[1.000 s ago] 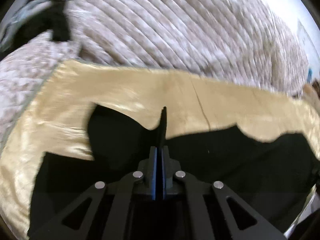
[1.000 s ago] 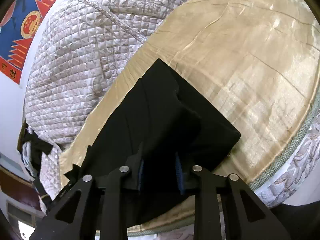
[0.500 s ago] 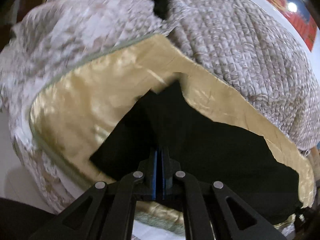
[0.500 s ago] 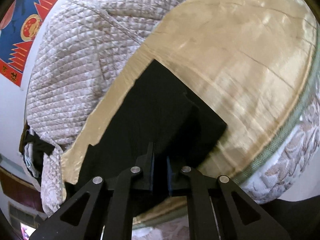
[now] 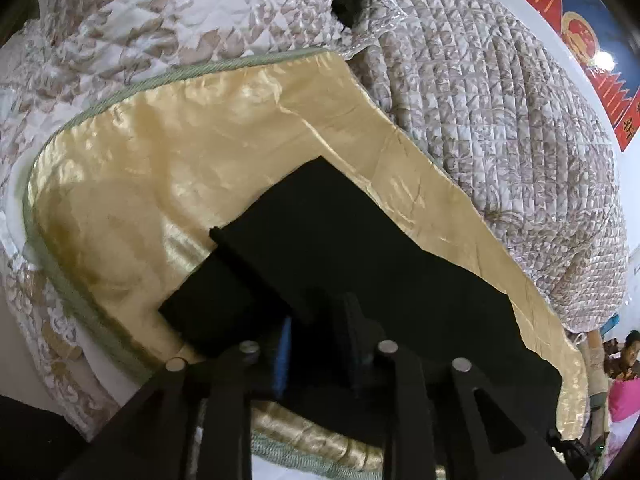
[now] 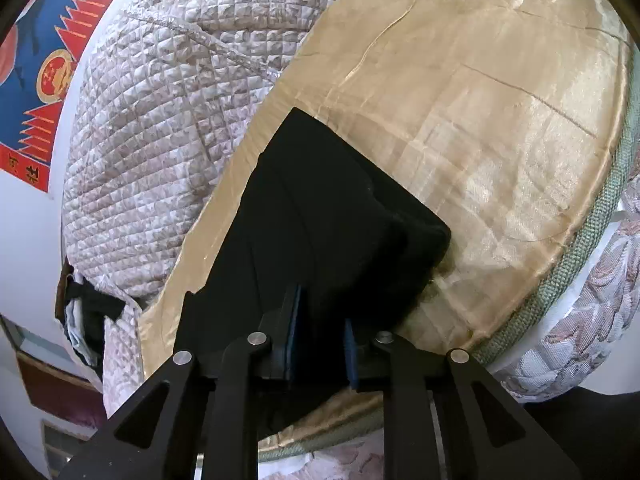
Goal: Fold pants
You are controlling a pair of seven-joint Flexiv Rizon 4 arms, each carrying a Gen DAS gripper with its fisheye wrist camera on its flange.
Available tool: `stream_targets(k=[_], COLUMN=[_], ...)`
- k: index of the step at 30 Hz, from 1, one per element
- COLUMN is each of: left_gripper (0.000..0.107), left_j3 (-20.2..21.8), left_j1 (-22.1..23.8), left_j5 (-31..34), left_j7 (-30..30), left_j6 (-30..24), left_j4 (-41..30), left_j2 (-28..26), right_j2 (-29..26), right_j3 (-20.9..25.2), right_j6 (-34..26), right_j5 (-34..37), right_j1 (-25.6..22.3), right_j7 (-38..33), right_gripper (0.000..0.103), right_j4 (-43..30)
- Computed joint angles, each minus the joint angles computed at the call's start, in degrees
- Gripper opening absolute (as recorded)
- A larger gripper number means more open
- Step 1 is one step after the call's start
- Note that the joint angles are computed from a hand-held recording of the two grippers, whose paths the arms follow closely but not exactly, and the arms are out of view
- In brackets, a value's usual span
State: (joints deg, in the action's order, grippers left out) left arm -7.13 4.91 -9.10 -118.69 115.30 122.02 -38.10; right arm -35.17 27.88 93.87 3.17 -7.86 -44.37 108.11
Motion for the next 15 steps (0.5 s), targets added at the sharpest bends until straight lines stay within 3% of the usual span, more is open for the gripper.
stream_targets(k=[2,3,4,5,8,12,15], left_gripper=[0.026,0.02,0.005,0.004,0.004,0.004,0.004], left_j3=[5.12,8.17,9.78,10.81,9.35,13.05,12.0], left_j1=[-5.6,-8.5,-11.05,-12.0,-10.74,-15.39,-14.96], left_j5=[-3.47,-4.25,-8.43,-8.88,-9.22,-11.91,-13.49], left_j7=[2.68,2.81,5.99,6.46,6.38,9.62,10.7], left_j6=[-1.84,-3.33,-4.35,-5.63,-4.11,-1.69,-3.17], left_j4=[-1.61,-2.54,-2.9,-3.36,-1.82,-0.25,0.13], left_j2=[-0.11,-0.2,-0.35,-0.37,0.73,1.76,1.35], right_j2=[0.13,0.65,1.3,1.61,1.7,3.24,4.32], right_j3=[-0.91,-2.52,-4.83,-6.22,-5.63,-3.0,-7.08], right_j6=[-0.38,-0.49,-0.85,-1.5,-2.55,-0.48,-4.31], right_j5=[-0.31,-0.62,-1.07,-1.43,-1.15,-0.19,-1.32], right_j1=[0.68,1.92,3.76,4.86,4.27,2.26,5.15], right_j7=[-0.05,0.04,0.41,0.62,-0.39,-2.7,-2.05], right_gripper=[0.019,0.019,0.018,0.013,0.01,0.009,0.009], right_j4=[-0.06,0.26,0.44,0.35,-0.15,0.69,0.87])
